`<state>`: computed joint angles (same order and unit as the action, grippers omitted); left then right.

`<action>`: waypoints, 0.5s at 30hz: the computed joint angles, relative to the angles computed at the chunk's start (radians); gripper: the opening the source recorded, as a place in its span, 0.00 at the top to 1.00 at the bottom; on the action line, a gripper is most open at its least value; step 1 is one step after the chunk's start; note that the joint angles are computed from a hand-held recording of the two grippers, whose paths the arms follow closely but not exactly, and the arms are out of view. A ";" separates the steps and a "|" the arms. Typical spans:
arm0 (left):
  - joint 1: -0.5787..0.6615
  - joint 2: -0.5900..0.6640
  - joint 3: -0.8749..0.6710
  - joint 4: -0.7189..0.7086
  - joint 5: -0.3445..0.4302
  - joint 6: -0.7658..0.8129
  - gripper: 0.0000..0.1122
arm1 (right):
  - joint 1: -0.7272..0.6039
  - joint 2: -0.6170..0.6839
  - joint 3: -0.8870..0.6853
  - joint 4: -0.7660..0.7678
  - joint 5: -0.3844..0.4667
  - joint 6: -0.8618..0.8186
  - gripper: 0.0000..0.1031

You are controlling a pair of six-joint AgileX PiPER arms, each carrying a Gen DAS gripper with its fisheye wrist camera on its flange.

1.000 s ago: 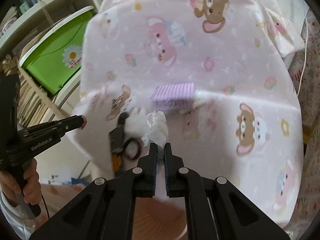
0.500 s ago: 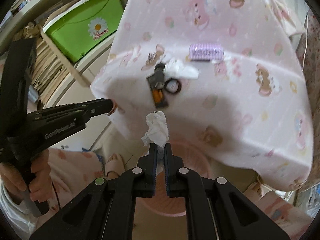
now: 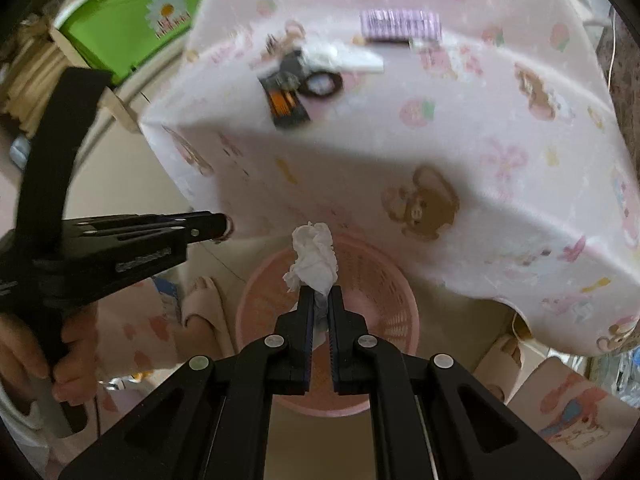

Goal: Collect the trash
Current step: 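Carry both items over the pink basket and open both tools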

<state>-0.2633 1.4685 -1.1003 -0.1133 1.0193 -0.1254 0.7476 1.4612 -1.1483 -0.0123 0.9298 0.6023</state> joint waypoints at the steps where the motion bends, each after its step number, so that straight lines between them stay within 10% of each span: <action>1: -0.007 0.010 0.011 0.004 -0.003 0.001 0.92 | -0.010 0.012 0.010 0.027 -0.008 -0.019 0.93; 15: -0.021 0.145 0.110 0.032 -0.020 -0.011 0.92 | -0.048 0.189 0.091 0.106 -0.100 -0.054 0.93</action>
<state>-0.2840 1.6131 -0.9903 -0.0814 0.9993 -0.1359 0.6994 1.6498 -1.0577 0.0936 0.8296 0.5483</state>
